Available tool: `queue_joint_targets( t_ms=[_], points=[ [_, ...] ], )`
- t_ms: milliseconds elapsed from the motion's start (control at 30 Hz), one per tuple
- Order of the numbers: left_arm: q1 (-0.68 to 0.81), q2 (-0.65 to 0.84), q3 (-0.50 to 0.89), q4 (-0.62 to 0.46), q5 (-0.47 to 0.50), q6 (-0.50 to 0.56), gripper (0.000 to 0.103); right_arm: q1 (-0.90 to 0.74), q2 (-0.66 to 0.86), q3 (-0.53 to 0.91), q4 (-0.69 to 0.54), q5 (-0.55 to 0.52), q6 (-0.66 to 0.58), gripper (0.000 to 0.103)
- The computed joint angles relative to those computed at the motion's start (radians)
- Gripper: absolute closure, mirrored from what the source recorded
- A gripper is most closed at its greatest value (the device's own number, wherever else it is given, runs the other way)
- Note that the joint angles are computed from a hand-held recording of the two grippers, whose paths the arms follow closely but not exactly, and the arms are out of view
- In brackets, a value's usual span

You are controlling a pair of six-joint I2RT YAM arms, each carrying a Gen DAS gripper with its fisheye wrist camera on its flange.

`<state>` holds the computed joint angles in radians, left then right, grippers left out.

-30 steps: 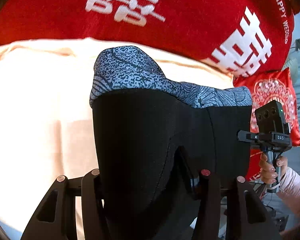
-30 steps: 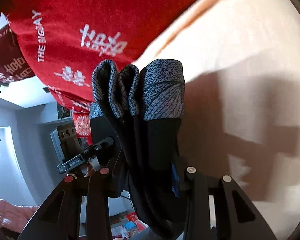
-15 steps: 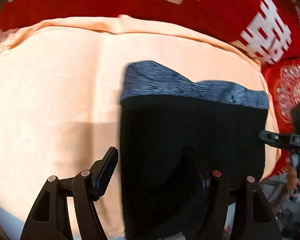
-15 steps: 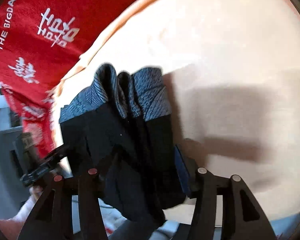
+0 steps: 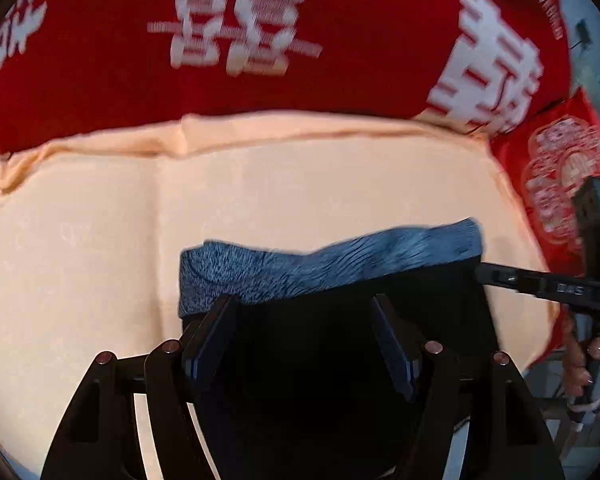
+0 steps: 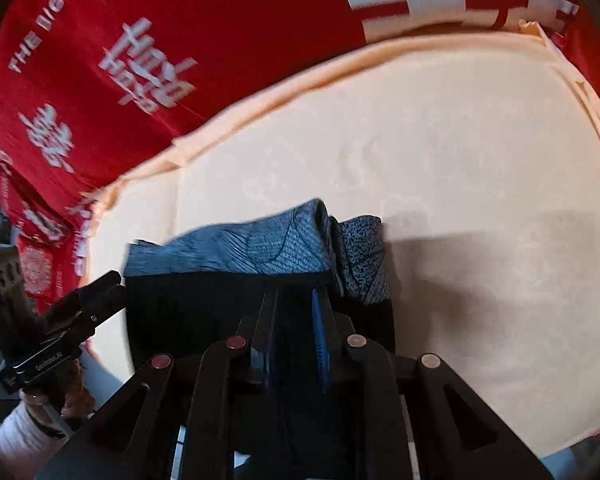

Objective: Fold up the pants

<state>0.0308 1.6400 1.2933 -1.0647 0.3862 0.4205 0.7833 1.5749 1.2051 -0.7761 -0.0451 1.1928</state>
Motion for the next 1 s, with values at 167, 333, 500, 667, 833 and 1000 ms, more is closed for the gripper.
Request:
queue_joint_targets(
  t_ms=[167, 333, 500, 667, 833, 1000],
  points=[
    [-0.008, 0.022, -0.064, 0.089, -0.056, -0.017, 0.033, -0.024, 0.011, -0.066, 0.095, -0.016, -0.039, 0.093],
    [-0.030, -0.017, -0.070, 0.077, -0.126, -0.037, 0.030, -0.025, -0.003, -0.063, 0.079, -0.022, -0.035, 0.093],
    [-0.019, -0.101, -0.104, 0.028, -0.219, -0.038, 0.016, 0.034, -0.031, -0.019, -0.071, 0.002, 0.070, 0.055],
    [0.018, -0.200, -0.144, -0.062, -0.265, 0.001, 0.016, 0.148, -0.102, -0.036, -0.158, 0.014, 0.216, 0.055],
    [0.036, -0.312, -0.173, -0.149, -0.297, 0.017, 0.005, 0.280, -0.084, 0.040, -0.284, 0.035, 0.332, 0.037],
    [0.025, -0.418, -0.174, -0.265, -0.335, 0.034, 0.000, 0.391, 0.007, 0.197, -0.417, 0.064, 0.400, 0.022]
  ],
)
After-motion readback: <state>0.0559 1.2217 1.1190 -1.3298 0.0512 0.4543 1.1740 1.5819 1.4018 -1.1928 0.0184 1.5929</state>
